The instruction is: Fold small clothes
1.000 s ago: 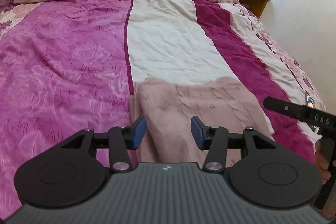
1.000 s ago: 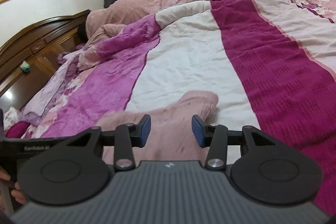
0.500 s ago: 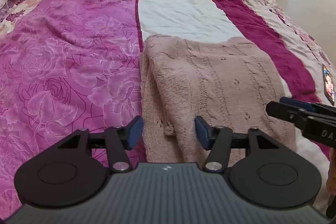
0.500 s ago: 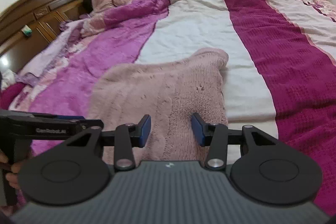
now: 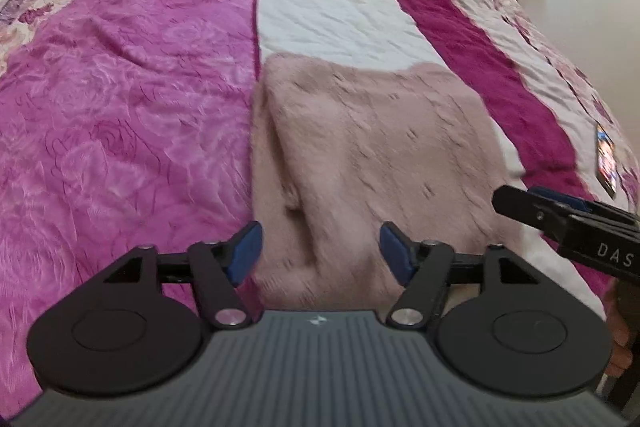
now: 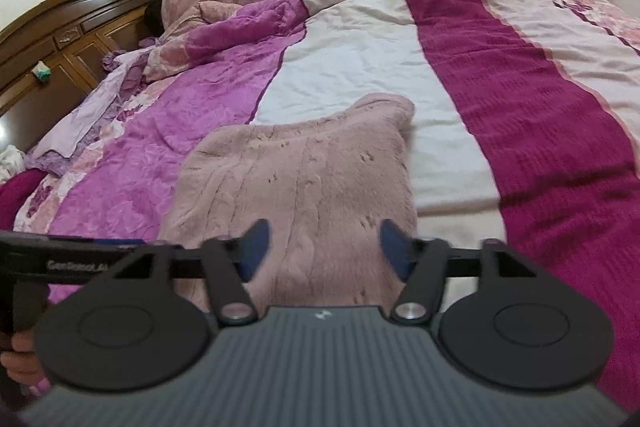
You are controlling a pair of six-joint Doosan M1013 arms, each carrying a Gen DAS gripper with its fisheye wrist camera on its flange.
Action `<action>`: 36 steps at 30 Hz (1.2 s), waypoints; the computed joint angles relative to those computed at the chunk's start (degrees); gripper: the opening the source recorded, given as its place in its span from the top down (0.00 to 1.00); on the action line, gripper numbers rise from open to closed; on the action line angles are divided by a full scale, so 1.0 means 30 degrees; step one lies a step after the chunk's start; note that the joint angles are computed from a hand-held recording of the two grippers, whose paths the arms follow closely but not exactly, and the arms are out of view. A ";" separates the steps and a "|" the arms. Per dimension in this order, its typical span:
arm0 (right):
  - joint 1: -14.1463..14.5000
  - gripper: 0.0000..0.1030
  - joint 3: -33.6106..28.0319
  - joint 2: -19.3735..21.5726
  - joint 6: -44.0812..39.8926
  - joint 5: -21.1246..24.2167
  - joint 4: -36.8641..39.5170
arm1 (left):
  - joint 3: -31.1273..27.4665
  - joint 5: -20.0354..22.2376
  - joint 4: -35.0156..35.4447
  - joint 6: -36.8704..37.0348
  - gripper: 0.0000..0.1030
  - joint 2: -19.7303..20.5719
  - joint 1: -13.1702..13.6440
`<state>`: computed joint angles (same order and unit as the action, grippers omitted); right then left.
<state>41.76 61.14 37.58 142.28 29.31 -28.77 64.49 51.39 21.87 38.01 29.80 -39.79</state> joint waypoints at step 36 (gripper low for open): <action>-0.0071 0.25 -0.1910 0.1207 -0.4151 0.5878 0.5957 | -0.1456 0.4655 -0.1509 0.0324 0.22 0.1374 -0.0463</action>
<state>41.55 55.41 41.20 129.83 46.95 -10.90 60.12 65.35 17.34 38.98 33.92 -41.18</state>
